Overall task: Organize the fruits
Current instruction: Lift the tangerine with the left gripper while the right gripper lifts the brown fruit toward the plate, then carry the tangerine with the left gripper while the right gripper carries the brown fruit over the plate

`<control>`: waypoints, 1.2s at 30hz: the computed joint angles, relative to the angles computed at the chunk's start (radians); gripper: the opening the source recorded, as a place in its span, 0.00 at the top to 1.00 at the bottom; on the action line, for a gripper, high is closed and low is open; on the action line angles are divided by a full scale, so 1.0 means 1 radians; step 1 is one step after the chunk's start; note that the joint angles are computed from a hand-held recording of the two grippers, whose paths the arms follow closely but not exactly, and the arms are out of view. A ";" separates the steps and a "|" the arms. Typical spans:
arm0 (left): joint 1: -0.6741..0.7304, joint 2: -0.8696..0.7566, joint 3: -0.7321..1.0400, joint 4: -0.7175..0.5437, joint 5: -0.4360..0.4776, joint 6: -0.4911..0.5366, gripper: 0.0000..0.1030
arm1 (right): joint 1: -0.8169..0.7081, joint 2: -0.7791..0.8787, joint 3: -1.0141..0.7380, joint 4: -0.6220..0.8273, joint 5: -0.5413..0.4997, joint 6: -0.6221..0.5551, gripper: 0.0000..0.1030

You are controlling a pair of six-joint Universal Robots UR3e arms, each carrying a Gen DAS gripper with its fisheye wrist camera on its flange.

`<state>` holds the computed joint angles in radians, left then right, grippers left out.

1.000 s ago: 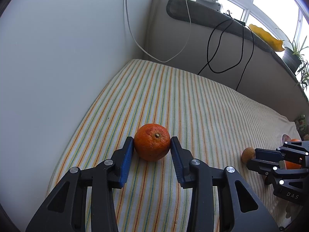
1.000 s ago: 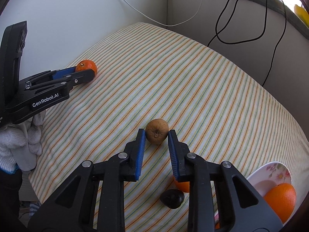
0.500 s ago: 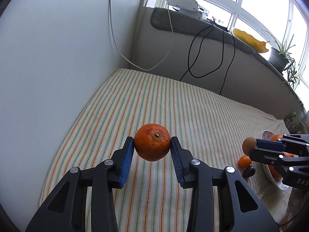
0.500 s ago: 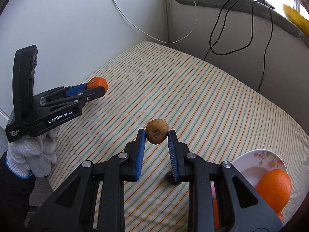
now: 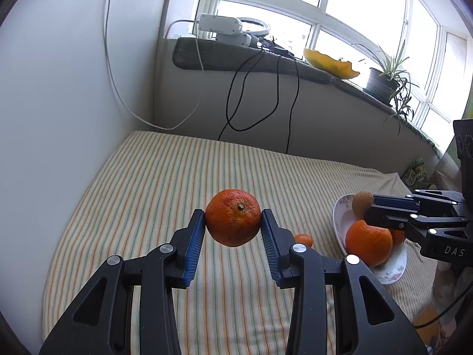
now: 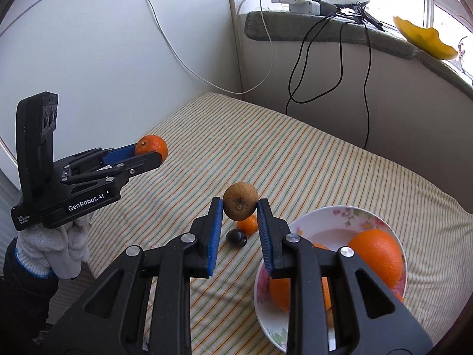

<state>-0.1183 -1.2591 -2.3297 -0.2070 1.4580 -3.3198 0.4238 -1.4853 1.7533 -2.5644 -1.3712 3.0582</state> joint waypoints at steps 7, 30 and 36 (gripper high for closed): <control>-0.132 -0.064 0.073 0.011 0.049 -0.034 0.64 | -0.103 -0.189 0.160 0.006 0.058 -0.027 0.76; -0.434 -0.452 0.494 -0.034 0.126 -0.077 0.64 | -0.525 -0.705 0.529 0.263 0.284 -0.222 0.76; -0.451 -0.514 0.580 -0.073 0.132 -0.075 0.64 | -0.554 -0.709 0.551 0.270 0.307 -0.238 0.76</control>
<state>-0.5697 -1.7729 -1.7498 -0.2803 1.5898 -3.3949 -0.1306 -2.1944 2.3038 -2.2944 -1.0639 2.8198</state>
